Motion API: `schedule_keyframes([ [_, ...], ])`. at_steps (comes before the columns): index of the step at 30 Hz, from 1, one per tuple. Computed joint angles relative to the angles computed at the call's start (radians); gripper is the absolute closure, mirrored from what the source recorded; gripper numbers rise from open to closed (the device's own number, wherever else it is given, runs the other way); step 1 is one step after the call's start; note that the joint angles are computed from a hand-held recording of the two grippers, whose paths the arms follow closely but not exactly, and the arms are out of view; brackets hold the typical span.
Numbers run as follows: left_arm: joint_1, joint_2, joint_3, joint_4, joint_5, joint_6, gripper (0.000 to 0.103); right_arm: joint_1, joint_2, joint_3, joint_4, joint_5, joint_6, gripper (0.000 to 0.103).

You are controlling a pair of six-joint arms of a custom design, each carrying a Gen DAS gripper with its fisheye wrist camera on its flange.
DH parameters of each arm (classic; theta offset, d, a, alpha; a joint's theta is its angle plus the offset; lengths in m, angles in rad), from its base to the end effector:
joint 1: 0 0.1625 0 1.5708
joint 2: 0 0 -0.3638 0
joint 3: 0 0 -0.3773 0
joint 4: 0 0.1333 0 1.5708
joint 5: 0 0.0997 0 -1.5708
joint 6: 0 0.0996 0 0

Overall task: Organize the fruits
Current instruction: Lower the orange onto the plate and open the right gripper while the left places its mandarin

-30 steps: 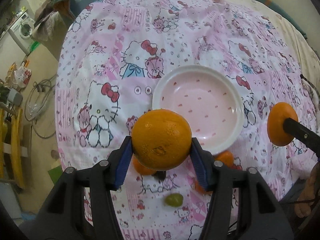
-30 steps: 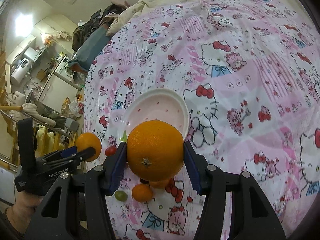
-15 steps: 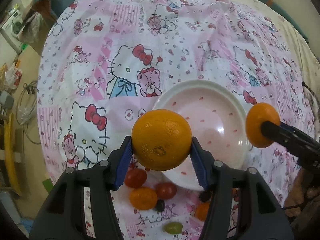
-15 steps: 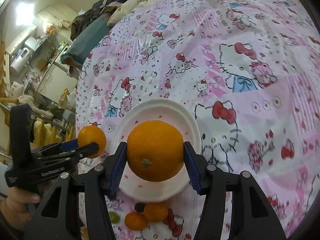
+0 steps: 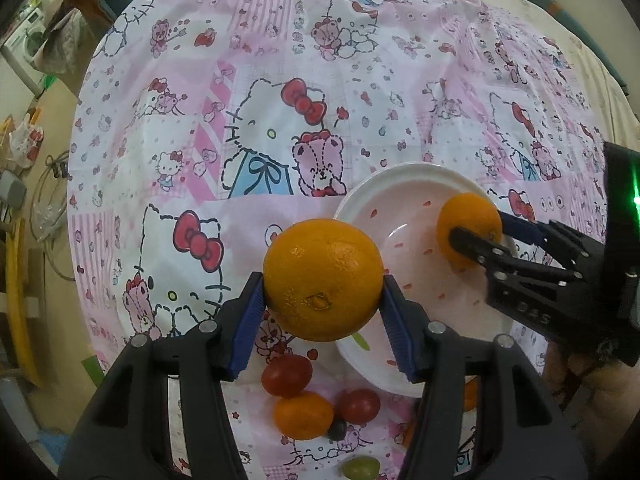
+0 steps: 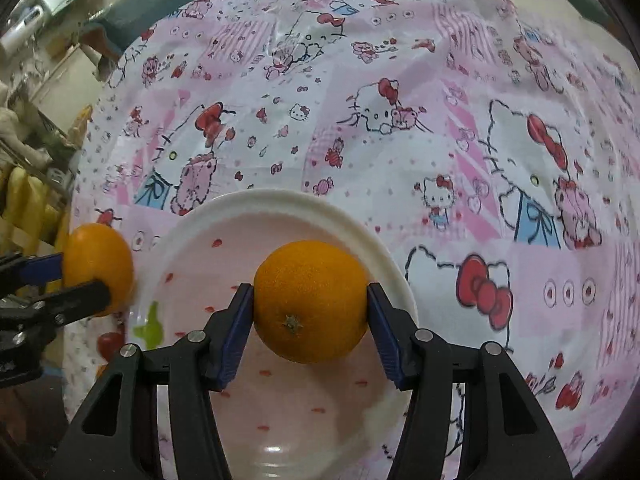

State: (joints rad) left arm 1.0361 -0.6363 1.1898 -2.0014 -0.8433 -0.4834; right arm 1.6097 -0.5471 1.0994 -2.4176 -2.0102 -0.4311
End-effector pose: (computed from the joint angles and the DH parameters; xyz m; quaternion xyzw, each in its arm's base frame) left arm -0.1868 -0.7069 0.0943 0.0458 0.9319 -0.1229 0.3381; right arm 0.1202 -0.7494 0.0965 0.1937 -0.9463 0.0984 0.2393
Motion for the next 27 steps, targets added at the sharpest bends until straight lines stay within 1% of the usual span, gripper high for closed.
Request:
schedule_keyframes([
  [1,0.000,0.001,0.000,0.001,-0.002,0.001,0.050,0.004,0.005,-0.001,-0.010,-0.013,-0.009,0.040],
  [3,0.000,0.005,-0.004,0.007,-0.005,0.003,0.050,0.008,0.010,0.000,-0.020,-0.024,-0.024,0.039],
  [4,0.000,0.008,-0.007,0.010,-0.007,0.001,0.050,0.007,0.011,0.002,-0.027,-0.022,-0.031,0.036],
  [5,0.001,0.010,-0.009,0.012,-0.008,-0.001,0.050,0.000,0.008,-0.001,-0.015,0.005,-0.024,0.034],
  [7,0.002,0.012,-0.011,0.013,-0.011,-0.004,0.050,-0.027,0.002,-0.033,0.055,0.087,0.046,0.027],
  [9,0.001,0.013,-0.009,0.007,-0.012,-0.005,0.050,-0.046,-0.011,-0.041,0.076,0.143,0.102,0.022],
  [10,0.001,0.015,-0.008,0.001,-0.011,-0.002,0.050,-0.054,-0.019,-0.043,0.079,0.170,0.121,0.022],
  [13,0.000,0.025,-0.015,-0.013,-0.012,0.002,0.050,-0.064,-0.040,-0.039,0.079,0.208,0.163,0.022],
  [16,0.003,0.058,-0.058,-0.022,-0.043,0.007,0.050,-0.076,-0.085,0.006,0.060,0.244,0.200,0.022],
  [18,0.001,0.088,-0.095,-0.022,-0.051,0.027,0.050,-0.076,-0.111,0.038,0.043,0.248,0.210,0.022],
  [22,-0.005,0.170,-0.190,0.002,-0.024,0.090,0.050,-0.085,-0.180,0.109,-0.006,0.259,0.243,0.022],
  [24,-0.004,0.198,-0.224,0.035,-0.009,0.093,0.050,-0.093,-0.208,0.129,-0.021,0.265,0.250,0.022],
  [27,0.004,0.222,-0.246,0.044,-0.016,0.090,0.050,-0.100,-0.227,0.140,-0.032,0.267,0.255,0.022],
])
